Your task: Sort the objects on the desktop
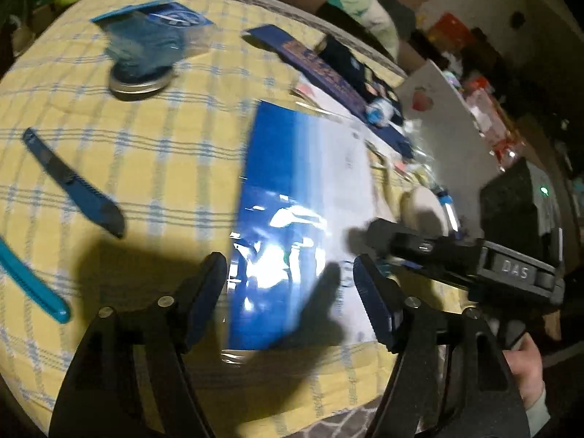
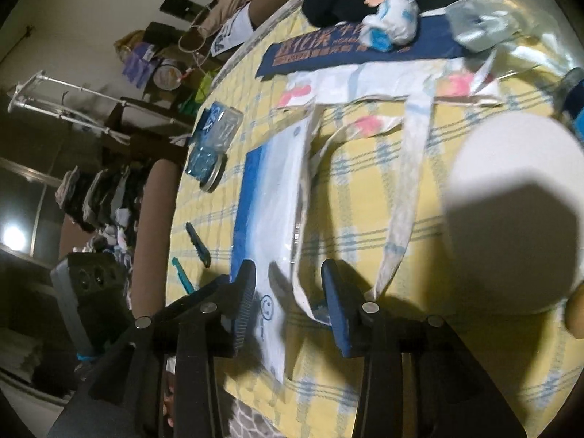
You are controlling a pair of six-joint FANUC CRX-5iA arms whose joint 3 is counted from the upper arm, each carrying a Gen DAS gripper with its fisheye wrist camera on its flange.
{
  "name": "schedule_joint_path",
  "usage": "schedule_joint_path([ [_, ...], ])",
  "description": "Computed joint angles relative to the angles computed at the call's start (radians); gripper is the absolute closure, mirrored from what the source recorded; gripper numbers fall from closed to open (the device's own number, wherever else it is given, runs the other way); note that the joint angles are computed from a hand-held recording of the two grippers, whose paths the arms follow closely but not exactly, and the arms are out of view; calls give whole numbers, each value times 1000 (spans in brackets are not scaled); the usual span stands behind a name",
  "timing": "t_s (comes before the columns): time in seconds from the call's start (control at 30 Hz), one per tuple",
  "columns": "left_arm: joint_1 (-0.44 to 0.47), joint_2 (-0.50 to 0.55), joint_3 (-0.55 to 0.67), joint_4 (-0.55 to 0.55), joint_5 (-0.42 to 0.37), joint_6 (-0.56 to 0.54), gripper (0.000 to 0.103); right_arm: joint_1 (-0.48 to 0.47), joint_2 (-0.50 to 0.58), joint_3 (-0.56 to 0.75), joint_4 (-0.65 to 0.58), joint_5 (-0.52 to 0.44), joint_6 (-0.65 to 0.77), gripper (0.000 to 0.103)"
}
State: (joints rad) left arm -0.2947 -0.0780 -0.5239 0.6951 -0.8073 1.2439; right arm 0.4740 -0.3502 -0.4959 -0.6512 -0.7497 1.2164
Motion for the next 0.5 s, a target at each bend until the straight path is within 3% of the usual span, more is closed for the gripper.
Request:
schedule_joint_path([
  [0.03,-1,6,-8,39,-11,-25,55,0,5,2,-13,2,12,63],
  [0.07,-2,4,-23,76,-19,-43,59,3,11,5,-19,4,17,63],
  [0.2,-9,3,-54,155,-36,-90,66,3,12,8,-40,16,25,65],
  [0.33,-9,-4,-71,203,-33,-122,66,-70,-3,11,-163,1,129,76],
  [0.4,0,-16,-84,217,-16,-114,63,-101,-5,13,-206,-14,158,80],
  [0.47,14,-26,-101,228,2,-89,39,-125,-2,15,-231,-33,174,83],
  [0.5,18,-30,-130,294,11,-115,38,-153,4,15,-272,-53,200,83],
])
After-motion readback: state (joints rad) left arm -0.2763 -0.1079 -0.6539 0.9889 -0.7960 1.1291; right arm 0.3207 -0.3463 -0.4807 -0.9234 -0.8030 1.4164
